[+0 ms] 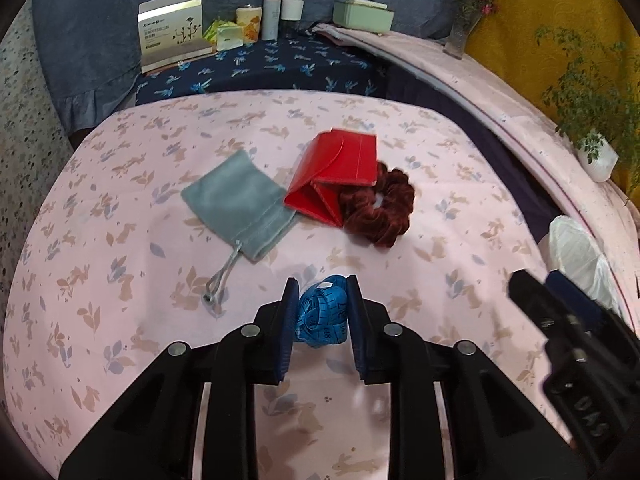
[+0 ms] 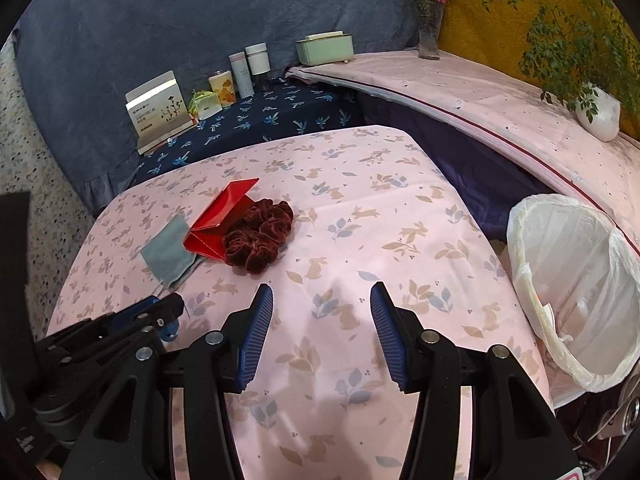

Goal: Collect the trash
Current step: 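Grasp the dark red velvet scrunchie with the right gripper while the left holds the hair tie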

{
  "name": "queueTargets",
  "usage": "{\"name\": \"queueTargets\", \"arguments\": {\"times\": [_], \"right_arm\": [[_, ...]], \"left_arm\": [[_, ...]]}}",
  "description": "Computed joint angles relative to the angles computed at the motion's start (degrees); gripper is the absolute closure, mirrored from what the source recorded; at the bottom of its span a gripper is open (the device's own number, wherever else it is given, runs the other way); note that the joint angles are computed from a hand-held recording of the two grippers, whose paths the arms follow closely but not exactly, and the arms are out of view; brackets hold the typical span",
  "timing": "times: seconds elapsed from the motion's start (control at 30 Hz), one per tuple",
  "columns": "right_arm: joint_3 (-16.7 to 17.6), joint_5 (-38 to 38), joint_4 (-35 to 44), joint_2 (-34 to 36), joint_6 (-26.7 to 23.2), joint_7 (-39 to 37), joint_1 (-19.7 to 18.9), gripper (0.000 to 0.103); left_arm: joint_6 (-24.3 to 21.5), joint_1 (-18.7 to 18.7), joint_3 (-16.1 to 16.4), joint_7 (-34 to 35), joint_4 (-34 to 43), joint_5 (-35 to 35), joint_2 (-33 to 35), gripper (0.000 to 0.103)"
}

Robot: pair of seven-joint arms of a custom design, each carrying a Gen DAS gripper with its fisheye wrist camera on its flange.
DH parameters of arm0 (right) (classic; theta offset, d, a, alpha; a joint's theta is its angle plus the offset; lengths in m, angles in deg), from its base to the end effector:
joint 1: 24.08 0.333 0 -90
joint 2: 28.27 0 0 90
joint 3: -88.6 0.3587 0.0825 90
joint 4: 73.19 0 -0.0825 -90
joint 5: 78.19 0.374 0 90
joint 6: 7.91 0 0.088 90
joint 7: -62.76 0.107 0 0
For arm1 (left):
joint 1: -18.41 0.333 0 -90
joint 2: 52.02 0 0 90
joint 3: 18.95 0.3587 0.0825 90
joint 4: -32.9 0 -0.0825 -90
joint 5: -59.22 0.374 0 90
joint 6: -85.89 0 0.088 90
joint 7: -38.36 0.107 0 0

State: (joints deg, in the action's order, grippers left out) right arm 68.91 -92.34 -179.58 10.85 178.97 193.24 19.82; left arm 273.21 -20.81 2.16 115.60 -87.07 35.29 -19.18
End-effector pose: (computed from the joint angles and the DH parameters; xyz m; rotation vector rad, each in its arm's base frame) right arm 0.6135 0.3494 0.2902 -1.8333 1.6096 -0.5035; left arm 0.6114 -0.1819 0.2813 -2.0632 1.6535 -0.7297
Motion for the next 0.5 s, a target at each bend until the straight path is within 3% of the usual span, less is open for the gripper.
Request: {"name": "queueTargets", "arguments": {"times": [0.17,0.5], "right_arm": [[3.83,-0.79,4.22,1.65,-2.47,-0.63,-3.32,0.054],[14.02,-3.21,17.91,8.65,-9.9,-1.33,-11.41,0.054]], "left_arm": [[0.87,2.68,-1.35,1.26,0.59,0.19,-1.79,0.08],[-0.06,5.59,-0.35,1.82,4.0,-0.16,-1.52,0.08]]}}
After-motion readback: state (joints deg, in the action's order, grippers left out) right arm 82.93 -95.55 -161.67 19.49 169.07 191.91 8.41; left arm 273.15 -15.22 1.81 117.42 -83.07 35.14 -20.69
